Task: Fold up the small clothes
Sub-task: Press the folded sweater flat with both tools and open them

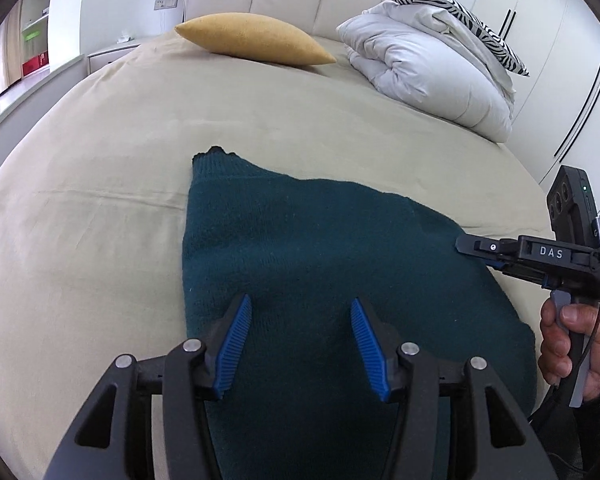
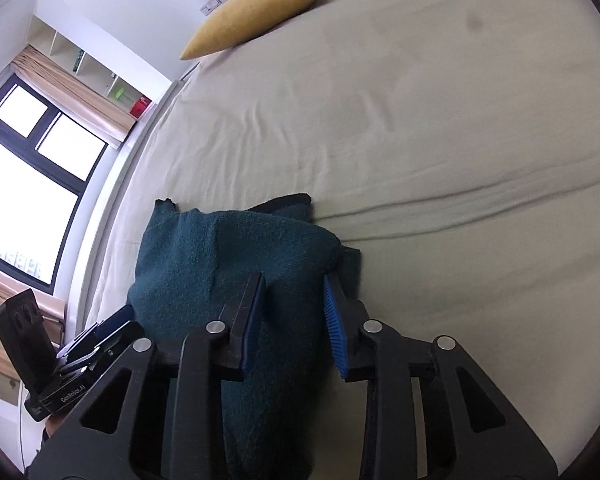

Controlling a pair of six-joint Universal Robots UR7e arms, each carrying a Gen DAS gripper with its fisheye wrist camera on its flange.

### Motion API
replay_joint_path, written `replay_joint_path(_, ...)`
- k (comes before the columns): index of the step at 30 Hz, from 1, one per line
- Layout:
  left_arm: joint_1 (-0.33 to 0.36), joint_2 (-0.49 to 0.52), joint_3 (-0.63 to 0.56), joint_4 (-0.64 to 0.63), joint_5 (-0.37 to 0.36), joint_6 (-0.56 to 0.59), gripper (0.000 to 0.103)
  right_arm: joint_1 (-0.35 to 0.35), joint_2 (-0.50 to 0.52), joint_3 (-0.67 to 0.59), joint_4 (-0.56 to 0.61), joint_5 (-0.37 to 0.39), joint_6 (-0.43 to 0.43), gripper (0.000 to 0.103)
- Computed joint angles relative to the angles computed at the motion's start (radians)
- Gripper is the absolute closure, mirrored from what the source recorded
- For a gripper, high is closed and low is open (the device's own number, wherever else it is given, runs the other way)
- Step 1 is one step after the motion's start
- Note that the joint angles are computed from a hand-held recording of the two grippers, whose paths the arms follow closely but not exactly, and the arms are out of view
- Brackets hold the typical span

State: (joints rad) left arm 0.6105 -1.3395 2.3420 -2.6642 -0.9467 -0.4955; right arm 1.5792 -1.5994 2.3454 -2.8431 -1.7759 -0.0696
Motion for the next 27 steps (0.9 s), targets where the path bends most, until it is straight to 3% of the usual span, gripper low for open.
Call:
replay_joint_path(7, -0.006, 0.000, 0.026, -0.033, 0.016, 0.007, 0.049, -0.036, 0.068, -0.030, -0.037, 0.014, -0.008, 0.080)
replay_joint_path(11, -0.020, -0.014, 0.023, 0.000, 0.022, -0.023, 0.048, 0.027, 0.018, -0.010, -0.050, -0.075, 0.029, 0.077)
replay_joint_path(15, -0.030, -0.053, 0.031, -0.008, -0.035, -0.058, 0.048, 0.052, -0.091, 0.043, -0.044, 0.071, 0.064, 0.075)
replay_joint_path(18, -0.032, -0.064, 0.045, -0.019, -0.045, -0.074, 0.048, 0.053, -0.118, 0.069, 0.002, 0.191, 0.064, 0.075)
replay_joint_path(20, -0.034, -0.059, 0.050, -0.021, -0.040, -0.071, 0.048, 0.059, -0.095, 0.076, 0.042, 0.213, 0.057, 0.075)
replay_joint_path(23, -0.045, -0.059, 0.059, -0.016, -0.030, -0.070, 0.048, 0.045, -0.064, 0.093, 0.102, 0.179, 0.038, 0.076)
replay_joint_path(27, -0.068, -0.092, 0.076, 0.011, -0.047, -0.073, 0.048, -0.030, -0.139, 0.161, 0.104, 0.219, -0.057, 0.081)
